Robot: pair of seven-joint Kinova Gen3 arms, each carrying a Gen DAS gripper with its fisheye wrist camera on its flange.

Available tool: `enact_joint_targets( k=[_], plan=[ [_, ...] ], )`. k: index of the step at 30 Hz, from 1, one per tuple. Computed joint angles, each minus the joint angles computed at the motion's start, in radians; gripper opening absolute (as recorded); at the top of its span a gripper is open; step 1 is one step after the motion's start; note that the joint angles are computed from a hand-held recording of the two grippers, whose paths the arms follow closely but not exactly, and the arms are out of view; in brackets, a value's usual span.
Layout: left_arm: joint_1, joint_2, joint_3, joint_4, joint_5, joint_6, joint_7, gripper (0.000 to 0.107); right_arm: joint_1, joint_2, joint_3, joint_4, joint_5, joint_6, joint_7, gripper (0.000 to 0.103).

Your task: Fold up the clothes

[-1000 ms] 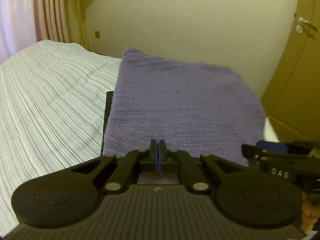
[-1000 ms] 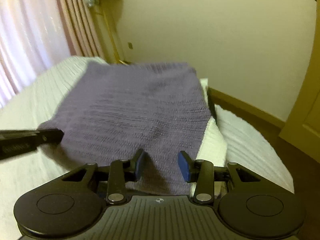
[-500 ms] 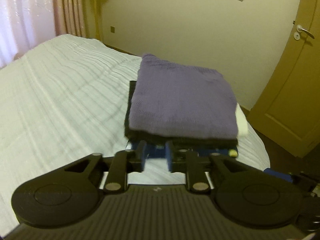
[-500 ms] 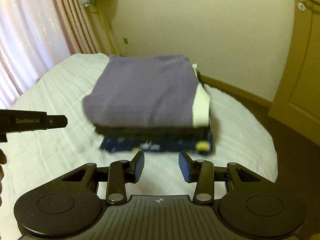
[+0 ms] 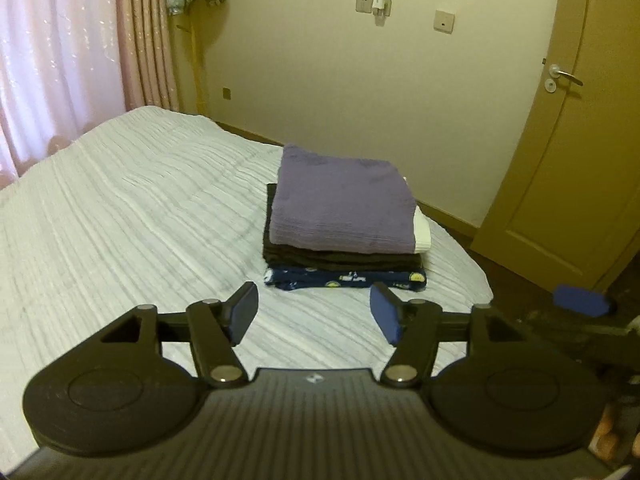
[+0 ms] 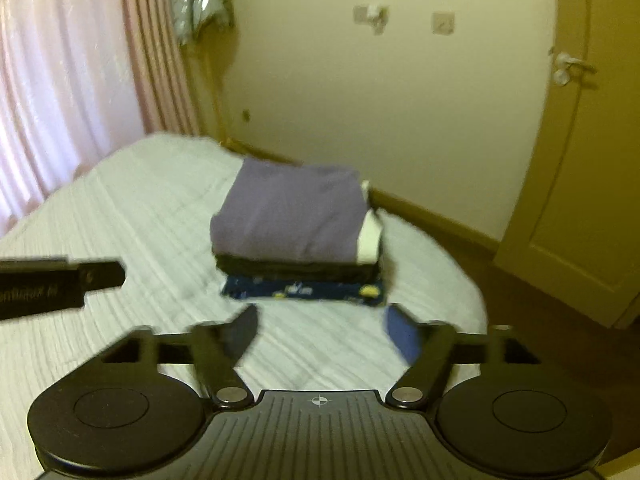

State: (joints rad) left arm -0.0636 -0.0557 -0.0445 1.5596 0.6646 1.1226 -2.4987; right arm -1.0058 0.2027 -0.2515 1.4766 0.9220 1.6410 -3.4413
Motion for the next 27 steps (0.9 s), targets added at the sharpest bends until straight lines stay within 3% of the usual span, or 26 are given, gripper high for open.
enact_joint_targets(
  k=[7,17,27],
  plan=[
    [-0.007,-0.066,-0.032,0.018,-0.052,0.055,-0.002,0.066,-0.052,-0.010,-0.027,-0.056,-0.001,0.082,-0.072,0.078],
    [-0.002,-0.089,-0.056,0.048,-0.083,0.058,-0.009,0.066,-0.093,0.001,-0.038,-0.102,-0.079,0.130,-0.133,0.078],
    [0.004,-0.112,-0.073,0.080,-0.064,0.038,-0.065,0.066,-0.158,0.066,0.000,-0.148,-0.075,0.205,-0.143,0.078]
  ],
)
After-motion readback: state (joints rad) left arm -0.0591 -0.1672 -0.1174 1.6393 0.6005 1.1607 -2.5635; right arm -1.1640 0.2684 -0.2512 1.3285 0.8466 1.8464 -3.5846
